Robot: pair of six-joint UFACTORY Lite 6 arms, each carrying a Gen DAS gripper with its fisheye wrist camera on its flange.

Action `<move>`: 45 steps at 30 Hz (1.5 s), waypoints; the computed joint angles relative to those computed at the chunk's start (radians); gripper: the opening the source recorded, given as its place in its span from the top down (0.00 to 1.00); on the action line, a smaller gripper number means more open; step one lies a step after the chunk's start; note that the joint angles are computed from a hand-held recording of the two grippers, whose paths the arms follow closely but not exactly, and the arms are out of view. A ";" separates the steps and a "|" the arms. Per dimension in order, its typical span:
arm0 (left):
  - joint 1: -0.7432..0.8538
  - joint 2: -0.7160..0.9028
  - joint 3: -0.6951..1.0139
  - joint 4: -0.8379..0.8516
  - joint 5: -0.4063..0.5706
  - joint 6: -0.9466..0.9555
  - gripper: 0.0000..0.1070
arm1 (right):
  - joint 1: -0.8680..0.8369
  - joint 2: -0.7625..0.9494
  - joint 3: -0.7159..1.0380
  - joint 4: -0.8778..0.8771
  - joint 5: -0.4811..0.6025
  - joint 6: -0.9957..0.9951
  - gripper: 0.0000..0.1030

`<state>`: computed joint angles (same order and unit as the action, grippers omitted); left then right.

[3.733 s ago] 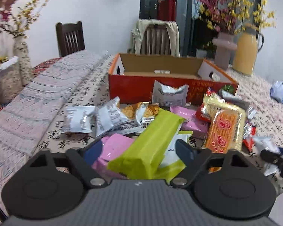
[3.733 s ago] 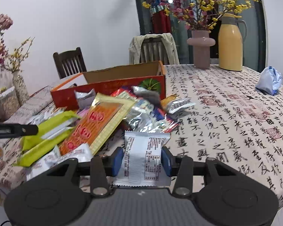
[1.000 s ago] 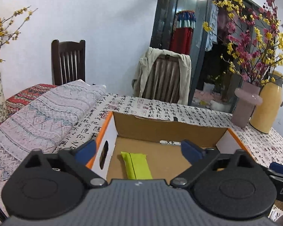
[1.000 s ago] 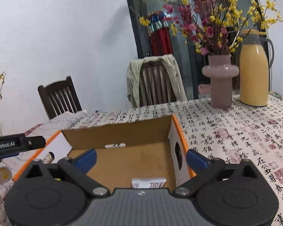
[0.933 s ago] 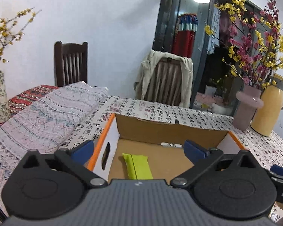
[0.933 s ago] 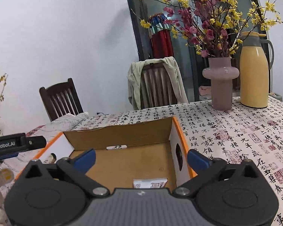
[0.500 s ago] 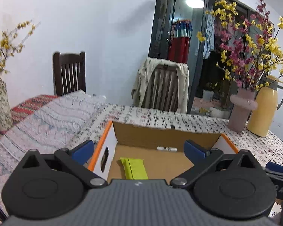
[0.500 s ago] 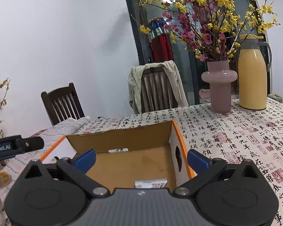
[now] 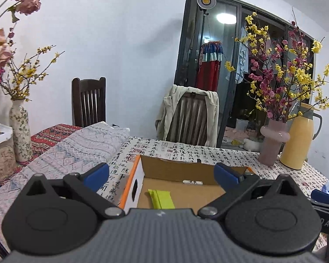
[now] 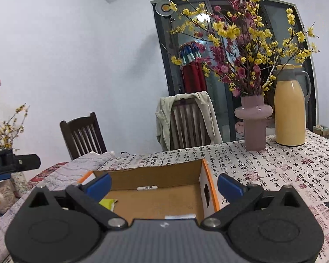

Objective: Organize snacks
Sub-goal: 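Move both tools back over the snack pile, then grasp the pink packet with the left tool while the right tool grasps a silver packet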

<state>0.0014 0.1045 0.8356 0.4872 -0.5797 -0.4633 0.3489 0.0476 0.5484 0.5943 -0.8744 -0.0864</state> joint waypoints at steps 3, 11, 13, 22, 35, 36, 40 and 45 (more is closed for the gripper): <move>0.042 -0.077 -0.082 0.075 -0.012 -0.049 0.04 | 0.067 -0.078 -0.082 0.076 -0.018 -0.039 0.00; 0.174 -0.272 -0.309 0.290 -0.048 -0.179 0.04 | 0.304 -0.272 -0.273 0.357 -0.059 -0.161 0.00; 0.213 -0.313 -0.358 0.352 -0.057 -0.213 0.04 | 0.374 -0.306 -0.318 0.427 -0.074 -0.172 0.00; 0.402 -0.453 -0.558 0.608 -0.129 -0.287 0.04 | 0.696 -0.284 -0.415 0.703 -0.140 -0.126 0.00; 0.805 -0.391 -0.673 0.940 -0.305 -0.232 0.04 | 1.035 -0.054 -0.369 0.841 -0.152 0.044 0.00; 0.817 -0.386 -0.669 0.951 -0.311 -0.235 0.04 | 1.040 -0.036 -0.356 0.836 -0.149 0.044 0.00; 0.839 -0.376 -0.661 0.973 -0.326 -0.241 0.04 | 1.035 0.019 -0.314 0.801 -0.136 0.030 0.00; 0.837 -0.358 -0.659 0.970 -0.322 -0.236 0.04 | 0.969 0.059 -0.295 0.695 -0.109 0.022 0.05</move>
<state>0.8388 -0.2531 0.1763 1.4577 -0.9022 -0.6996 1.3184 0.1066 0.2535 1.2890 -0.9839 -0.0643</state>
